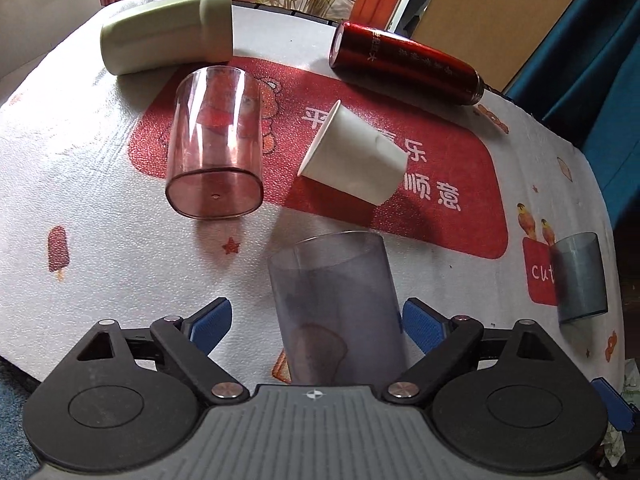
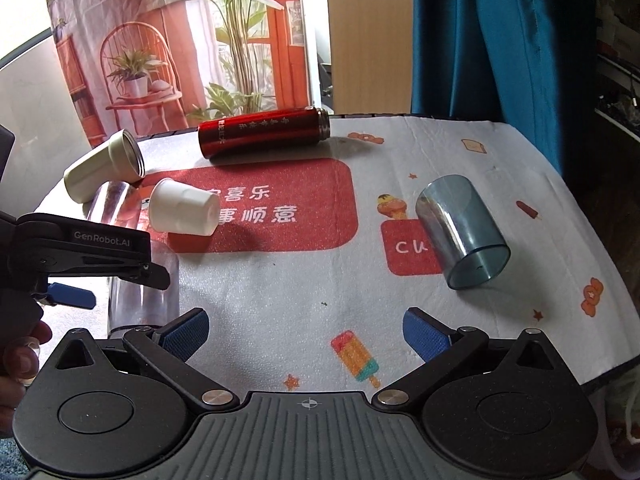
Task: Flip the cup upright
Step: 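Close the left gripper around the body of the dark grey cup, then rotate the held cup with the left gripper so its open rim faces up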
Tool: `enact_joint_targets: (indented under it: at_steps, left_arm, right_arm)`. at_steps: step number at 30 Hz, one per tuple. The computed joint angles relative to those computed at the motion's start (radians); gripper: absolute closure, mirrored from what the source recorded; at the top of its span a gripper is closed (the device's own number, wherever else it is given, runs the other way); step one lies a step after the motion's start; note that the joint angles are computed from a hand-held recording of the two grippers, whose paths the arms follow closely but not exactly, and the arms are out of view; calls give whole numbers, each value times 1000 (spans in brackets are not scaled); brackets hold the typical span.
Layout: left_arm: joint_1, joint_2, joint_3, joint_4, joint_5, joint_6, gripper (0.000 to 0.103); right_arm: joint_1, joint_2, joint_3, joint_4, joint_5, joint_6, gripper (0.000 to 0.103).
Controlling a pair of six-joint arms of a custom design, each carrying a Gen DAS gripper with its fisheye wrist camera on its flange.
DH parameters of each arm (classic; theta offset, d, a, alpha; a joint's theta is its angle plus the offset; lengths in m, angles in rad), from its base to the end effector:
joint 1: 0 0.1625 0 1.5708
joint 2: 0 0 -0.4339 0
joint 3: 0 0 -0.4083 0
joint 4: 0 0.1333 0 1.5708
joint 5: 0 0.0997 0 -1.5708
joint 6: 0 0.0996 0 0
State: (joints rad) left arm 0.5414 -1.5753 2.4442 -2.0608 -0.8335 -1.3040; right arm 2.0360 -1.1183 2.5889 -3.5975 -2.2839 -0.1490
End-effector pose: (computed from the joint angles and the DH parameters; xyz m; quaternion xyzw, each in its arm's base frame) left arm -0.1771 -0.3401 0.1792 -0.0582 0.9168 -0.2563 0.3007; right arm 0.2202 -0.2867 0.1351 0.1811 -0.8879 0.3069 0.2910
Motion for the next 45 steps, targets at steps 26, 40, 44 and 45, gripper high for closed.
enact_joint_targets:
  at_steps: [26, 40, 44, 45]
  left_arm:
    - [-202, -273, 129, 259, 186, -118, 33]
    - [-249, -334, 140, 498, 221, -277, 33]
    - [-251, -310, 149, 470, 227, -252, 33]
    - [-248, -301, 151, 450, 227, -235, 33]
  right_arm:
    - [32, 50, -24, 53, -40, 24, 0]
    - [73, 71, -35, 93, -67, 39, 0]
    - [69, 69, -35, 100, -65, 43, 0]
    - [67, 69, -34, 101, -64, 43, 0]
